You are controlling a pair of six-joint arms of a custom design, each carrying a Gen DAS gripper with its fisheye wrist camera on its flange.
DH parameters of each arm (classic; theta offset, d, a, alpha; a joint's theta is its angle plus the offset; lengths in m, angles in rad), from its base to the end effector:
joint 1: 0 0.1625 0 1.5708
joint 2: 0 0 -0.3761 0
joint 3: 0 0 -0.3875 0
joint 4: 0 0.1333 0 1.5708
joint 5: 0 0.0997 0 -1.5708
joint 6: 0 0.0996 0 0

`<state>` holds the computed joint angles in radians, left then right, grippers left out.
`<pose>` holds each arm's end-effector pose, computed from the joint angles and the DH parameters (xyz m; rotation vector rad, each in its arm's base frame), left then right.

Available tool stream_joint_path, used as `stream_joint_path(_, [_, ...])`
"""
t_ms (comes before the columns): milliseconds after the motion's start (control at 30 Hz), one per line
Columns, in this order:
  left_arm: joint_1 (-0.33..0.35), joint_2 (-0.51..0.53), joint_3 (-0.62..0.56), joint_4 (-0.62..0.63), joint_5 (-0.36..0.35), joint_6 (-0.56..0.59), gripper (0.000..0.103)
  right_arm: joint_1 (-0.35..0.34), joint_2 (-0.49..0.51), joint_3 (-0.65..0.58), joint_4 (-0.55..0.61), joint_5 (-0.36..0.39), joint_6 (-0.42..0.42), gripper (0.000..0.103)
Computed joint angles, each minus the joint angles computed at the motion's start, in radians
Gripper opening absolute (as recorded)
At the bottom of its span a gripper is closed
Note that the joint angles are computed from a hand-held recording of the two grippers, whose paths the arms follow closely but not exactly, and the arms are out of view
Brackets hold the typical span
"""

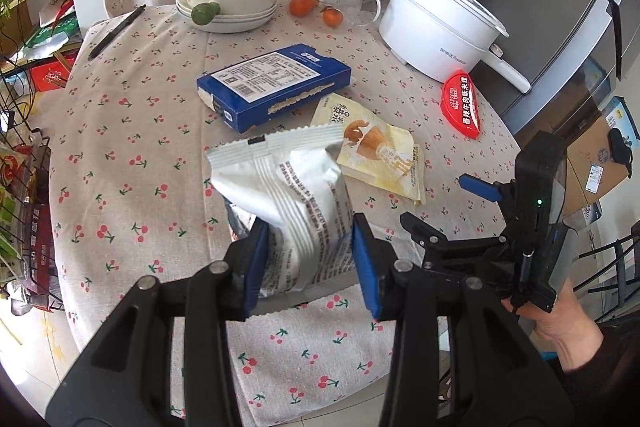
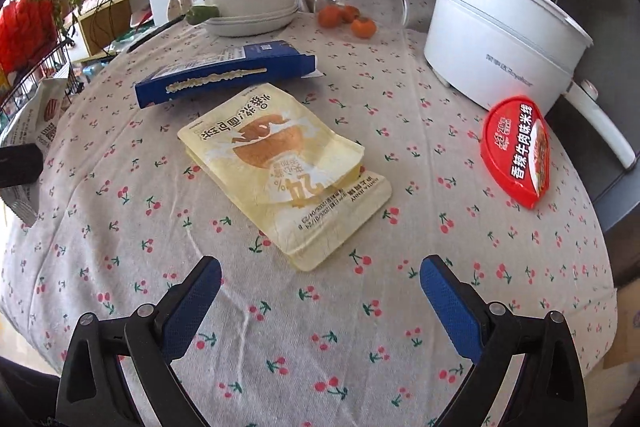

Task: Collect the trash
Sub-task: 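Grasp the yellow bread packet with the right tool while the left tool lifts the silver packet, then carry both packets over the white bin and open both tools to drop them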

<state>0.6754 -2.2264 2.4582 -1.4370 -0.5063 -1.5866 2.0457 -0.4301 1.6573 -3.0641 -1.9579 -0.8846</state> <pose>-0.0368 -0.3119 0.2909 -0.5290 2.1885 -1.1132 0.3562 -0.4835 -0.1083 1.6421 -2.1443 0.2462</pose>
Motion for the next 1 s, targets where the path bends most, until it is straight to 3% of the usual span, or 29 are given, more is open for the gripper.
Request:
stream_joint_path(133, [0.008,-0.018,0.009,-0.011,-0.014,0.025,0.043,0.012,0.075,-0.063,-0.025,-0.065,-0.041,0.087])
stream_joint_path(333, [0.023,-0.015,0.012,-0.052,-0.017,0.067,0.043,-0.001,0.092,-0.104,-0.002,-0.015,-0.018,0.082])
stream_joint_path(433, [0.026,-0.015,0.014,-0.063,-0.018,0.076,0.043,-0.003,0.089,-0.121,0.054,0.006,0.015,0.069])
stream_joint_path(533, [0.032,-0.007,0.016,-0.077,-0.023,0.084,0.043,-0.002,0.082,-0.125,0.098,0.028,0.025,0.05])
stream_joint_path(600, [0.036,0.0,0.017,-0.086,-0.027,0.092,0.043,0.002,0.075,-0.117,0.115,0.032,0.011,0.029])
stream_joint_path(700, [0.037,0.01,0.016,-0.103,-0.027,0.106,0.043,0.007,0.06,-0.112,0.158,0.025,0.009,0.015])
stream_joint_path(867, [0.038,0.026,0.019,-0.163,-0.025,0.143,0.042,-0.011,-0.007,-0.092,0.259,0.067,0.064,0.006])
stream_joint_path(1000, [0.032,0.041,0.023,-0.207,-0.025,0.162,0.043,-0.02,-0.06,-0.073,0.279,0.066,0.077,0.005])
